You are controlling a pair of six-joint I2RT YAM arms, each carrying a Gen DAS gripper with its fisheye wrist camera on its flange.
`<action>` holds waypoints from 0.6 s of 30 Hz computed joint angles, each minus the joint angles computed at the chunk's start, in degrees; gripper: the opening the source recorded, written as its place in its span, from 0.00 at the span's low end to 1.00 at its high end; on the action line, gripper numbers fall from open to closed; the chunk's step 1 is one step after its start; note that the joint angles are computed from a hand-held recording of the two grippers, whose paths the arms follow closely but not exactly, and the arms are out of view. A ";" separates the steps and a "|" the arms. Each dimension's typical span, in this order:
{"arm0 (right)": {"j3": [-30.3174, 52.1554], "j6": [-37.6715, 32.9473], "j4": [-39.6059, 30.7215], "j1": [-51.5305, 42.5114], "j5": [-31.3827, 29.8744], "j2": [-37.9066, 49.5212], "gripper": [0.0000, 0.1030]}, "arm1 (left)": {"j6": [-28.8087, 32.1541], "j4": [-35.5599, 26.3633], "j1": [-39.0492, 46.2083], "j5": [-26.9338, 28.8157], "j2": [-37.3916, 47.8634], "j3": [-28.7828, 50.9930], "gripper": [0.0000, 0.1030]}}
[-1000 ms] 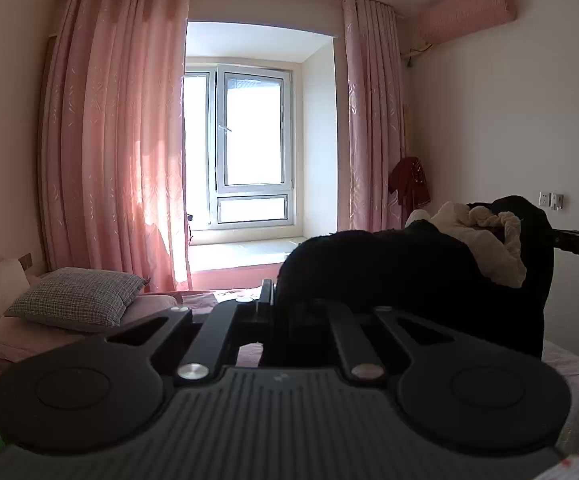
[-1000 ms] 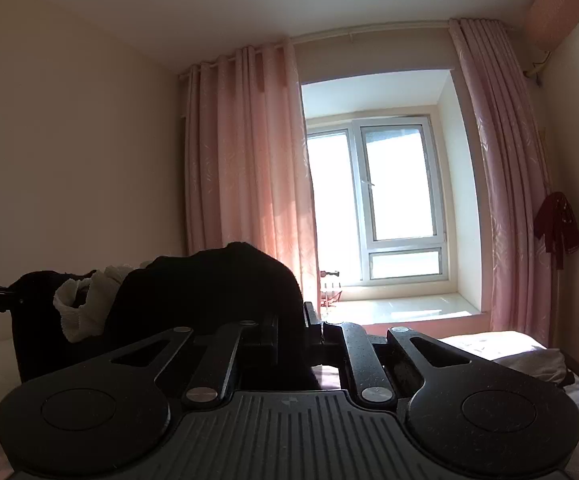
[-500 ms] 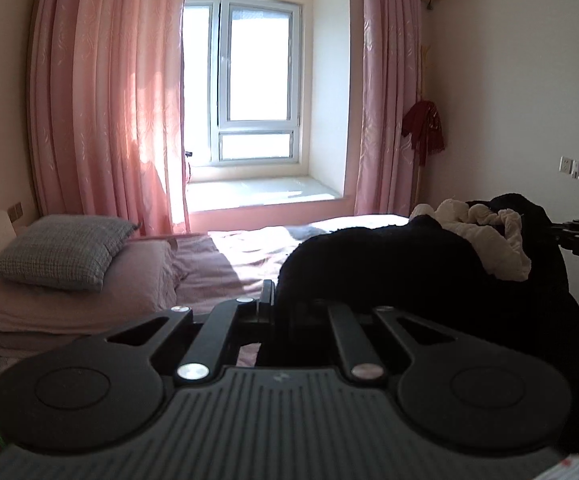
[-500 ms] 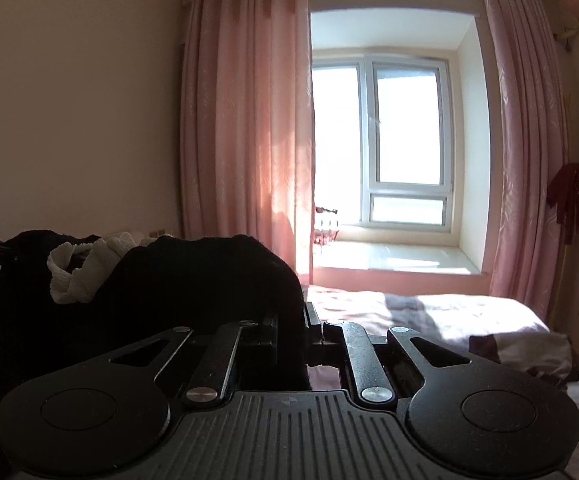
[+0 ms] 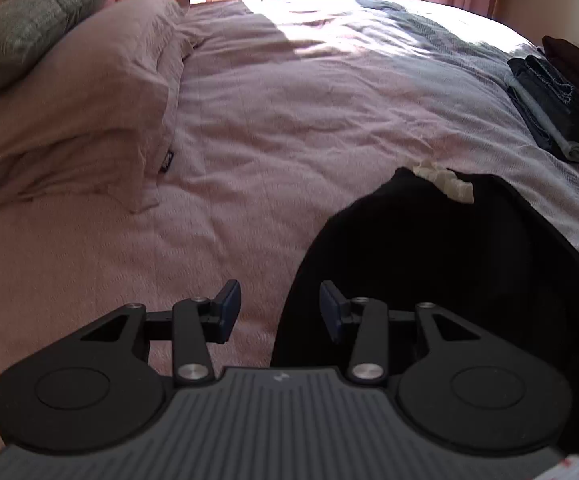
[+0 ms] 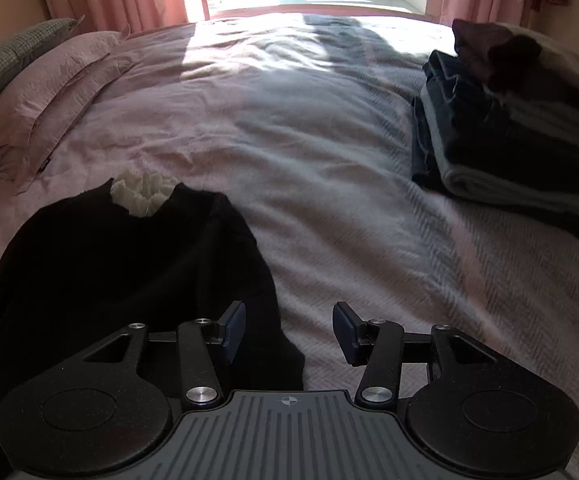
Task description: Fold large clothes
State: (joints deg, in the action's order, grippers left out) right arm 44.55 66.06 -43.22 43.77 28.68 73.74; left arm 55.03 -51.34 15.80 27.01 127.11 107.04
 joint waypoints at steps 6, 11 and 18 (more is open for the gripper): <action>1.85 7.31 -0.85 11.84 1.69 0.36 0.44 | 0.82 1.88 7.02 1.06 -4.44 -11.54 0.39; -4.11 20.26 -1.86 26.65 0.25 -5.95 0.45 | 2.83 1.88 17.06 -1.76 -11.25 -21.31 0.40; -8.89 43.84 -0.89 51.72 -5.96 -5.24 0.44 | 7.99 -2.36 30.63 -5.70 -18.83 -27.81 0.40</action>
